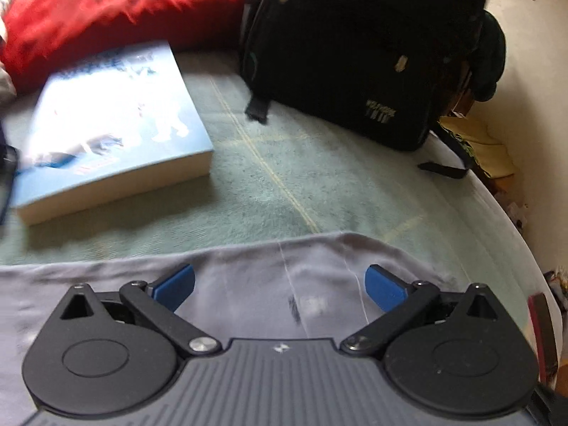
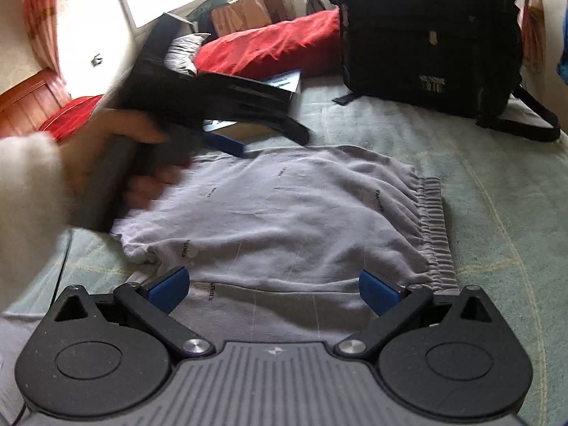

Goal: Fold clothes

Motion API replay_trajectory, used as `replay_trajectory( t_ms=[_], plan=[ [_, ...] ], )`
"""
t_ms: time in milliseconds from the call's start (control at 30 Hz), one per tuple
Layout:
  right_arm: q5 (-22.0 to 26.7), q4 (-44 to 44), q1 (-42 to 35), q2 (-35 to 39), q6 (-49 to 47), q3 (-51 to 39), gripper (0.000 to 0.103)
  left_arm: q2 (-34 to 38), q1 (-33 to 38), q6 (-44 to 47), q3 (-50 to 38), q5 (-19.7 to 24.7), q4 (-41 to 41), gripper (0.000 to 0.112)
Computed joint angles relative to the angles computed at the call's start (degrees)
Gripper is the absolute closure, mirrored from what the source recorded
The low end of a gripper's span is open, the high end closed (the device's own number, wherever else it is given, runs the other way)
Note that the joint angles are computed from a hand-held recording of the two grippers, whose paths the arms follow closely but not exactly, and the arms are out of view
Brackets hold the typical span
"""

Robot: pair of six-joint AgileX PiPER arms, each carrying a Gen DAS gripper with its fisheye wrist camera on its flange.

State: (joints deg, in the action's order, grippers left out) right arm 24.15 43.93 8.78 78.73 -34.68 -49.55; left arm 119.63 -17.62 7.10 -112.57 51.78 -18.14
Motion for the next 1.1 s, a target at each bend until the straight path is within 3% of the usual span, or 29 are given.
replay_trajectory(
  t_ms=[200, 400, 500, 600, 733, 867, 933, 1000, 1100],
  plan=[
    [-1.37, -14.16, 4.72, -2.39, 13.24, -0.41, 0.000, -23.91, 2.62, 1.37, 16.83, 5.48, 6.67, 0.011],
    [4.42, -36.20, 14.35, -9.82, 36.07, -0.48, 0.000, -45.77, 7.90, 5.54, 30.52, 13.60, 10.69, 0.010],
    [7.13, -45.97, 20.42, -15.34, 45.41, 3.23, 0.000, -56.75, 13.88, 13.38, 43.78, 11.88, 5.01, 0.010],
    [8.27, -56.02, 26.62, -19.65, 57.00, 8.35, 0.000, -65.95, 21.27, 27.06, 59.38, 8.29, -6.47, 0.010],
    [9.97, -71.28, 35.95, -23.75, 77.35, 15.72, 0.000, -71.02, 18.14, 34.98, 75.91, -2.25, -14.26, 0.010],
    [15.90, -86.67, 48.17, -26.51, 99.04, 20.67, 0.000, -66.20, 12.25, 31.85, 81.04, -14.36, -14.45, 0.010],
    [16.43, -89.76, 50.77, -27.63, 103.41, 22.48, 0.000, -63.15, 10.37, 31.04, 82.81, -19.98, -15.01, 0.011],
    [16.03, -92.21, 51.81, -28.15, 106.62, 24.16, 0.000, -63.24, 11.90, 32.94, 83.21, -21.50, -17.39, 0.010],
    [15.56, -94.04, 52.38, -28.30, 109.29, 25.25, 0.000, -68.41, 13.13, 26.29, 82.39, -17.31, -11.48, 0.010]
  ],
)
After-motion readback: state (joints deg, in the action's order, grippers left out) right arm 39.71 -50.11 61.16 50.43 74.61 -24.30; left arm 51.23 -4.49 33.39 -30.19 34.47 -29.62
